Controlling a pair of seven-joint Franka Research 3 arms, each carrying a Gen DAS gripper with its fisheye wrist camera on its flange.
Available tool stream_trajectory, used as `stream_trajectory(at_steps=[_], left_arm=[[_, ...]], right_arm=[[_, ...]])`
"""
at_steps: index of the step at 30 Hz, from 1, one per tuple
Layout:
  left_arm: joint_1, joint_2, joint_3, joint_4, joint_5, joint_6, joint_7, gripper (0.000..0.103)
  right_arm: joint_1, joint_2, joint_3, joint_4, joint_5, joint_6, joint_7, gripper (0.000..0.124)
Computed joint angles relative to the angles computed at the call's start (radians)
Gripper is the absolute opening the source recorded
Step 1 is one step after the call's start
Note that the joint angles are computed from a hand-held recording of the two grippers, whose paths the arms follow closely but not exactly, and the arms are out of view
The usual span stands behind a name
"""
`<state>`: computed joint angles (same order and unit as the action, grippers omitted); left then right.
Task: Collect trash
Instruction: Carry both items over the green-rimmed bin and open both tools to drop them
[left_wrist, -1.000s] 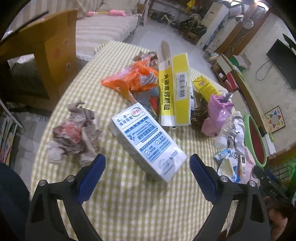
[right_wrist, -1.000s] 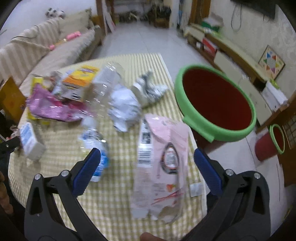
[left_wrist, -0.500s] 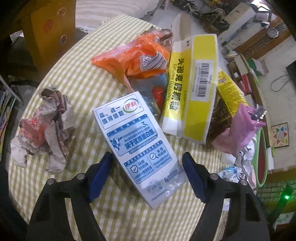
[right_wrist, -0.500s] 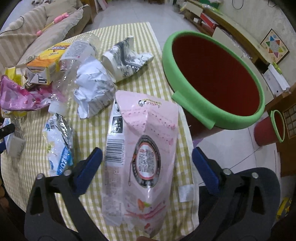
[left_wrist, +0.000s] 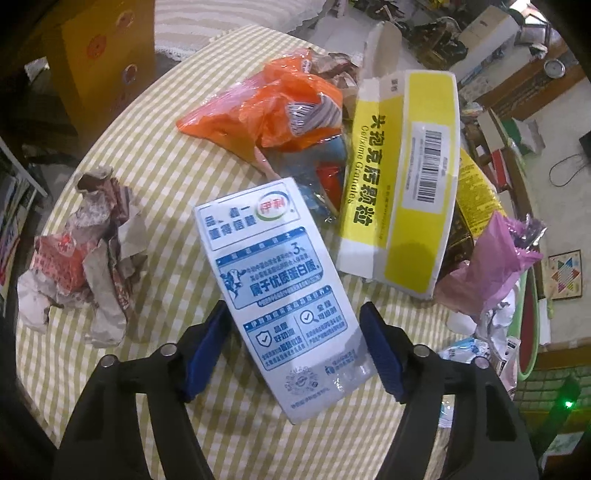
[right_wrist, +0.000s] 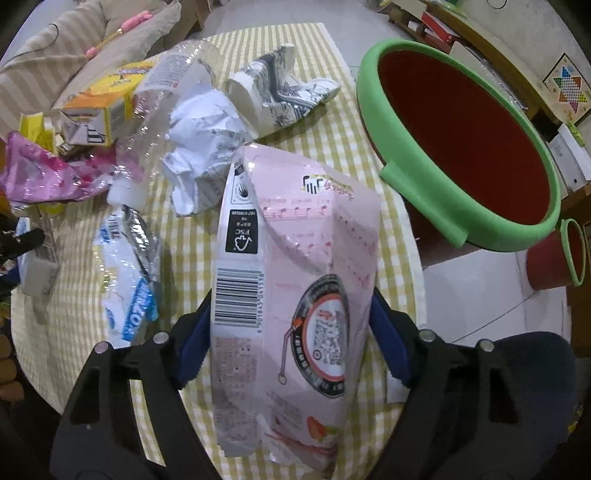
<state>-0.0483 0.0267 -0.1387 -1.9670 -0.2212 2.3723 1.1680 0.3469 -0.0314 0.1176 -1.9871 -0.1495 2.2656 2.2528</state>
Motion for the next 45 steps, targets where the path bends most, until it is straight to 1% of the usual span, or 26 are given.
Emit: stream_trajectory(at_steps=[4,10,15,16,20,23,27,30,32,36,40,42,45], left_arm=[[0.003,-0.020,0.002,-0.023,-0.058,0.010,0.043,0.059],[0.003,-0.066,0.014,-0.063,-0.108,0.005,0.104,0.057],[-0.003,-0.129,0.027,-0.112,-0.091,0.016,0.155,0.057],[-0.005,-0.149,0.031,-0.126,-0.083,0.016,0.166,0.057],[-0.014,-0.196,0.044,-0.131,-0.051,-0.002,0.189,0.057],[-0.025,-0.257,0.048,-0.168,-0.025,0.011,0.203,0.057],[-0.056,-0.278,0.055,-0.155,-0.018,0.030,0.238,0.057],[-0.090,-0.271,0.068,-0.119,-0.070,0.038,0.302,0.057],[-0.104,-0.261,0.066,-0.092,-0.093,0.038,0.330,0.057],[-0.133,-0.203,0.055,-0.002,-0.163,0.029,0.414,0.057],[-0.148,-0.131,0.022,0.105,-0.218,0.004,0.483,0.057],[-0.150,-0.081,-0.001,0.169,-0.222,-0.009,0.491,0.057],[-0.152,0.002,-0.039,0.284,-0.244,-0.054,0.505,0.057]], right_arm=[[0.007,-0.013,0.009,0.008,0.003,-0.013,0.007,0.075],[0.006,-0.041,0.013,0.001,0.003,-0.011,0.005,0.075],[0.003,-0.083,0.024,-0.010,-0.013,-0.010,0.019,0.075],[0.004,-0.063,0.034,0.004,-0.026,0.000,0.037,0.075],[0.004,-0.094,0.036,-0.020,-0.024,0.031,0.045,0.075],[0.000,-0.107,0.039,-0.027,-0.018,0.064,0.046,0.074],[-0.008,-0.116,0.042,-0.024,-0.014,0.099,0.049,0.075],[-0.018,-0.121,0.040,-0.021,-0.023,0.125,0.043,0.075],[-0.026,-0.119,0.039,-0.014,-0.028,0.135,0.042,0.075],[-0.052,-0.133,0.024,-0.015,-0.034,0.163,0.029,0.075],[-0.093,-0.148,0.007,-0.014,-0.053,0.177,0.016,0.075],[-0.114,-0.155,-0.005,-0.018,-0.051,0.186,0.005,0.075],[-0.151,-0.165,-0.019,-0.029,-0.055,0.199,-0.003,0.075]])
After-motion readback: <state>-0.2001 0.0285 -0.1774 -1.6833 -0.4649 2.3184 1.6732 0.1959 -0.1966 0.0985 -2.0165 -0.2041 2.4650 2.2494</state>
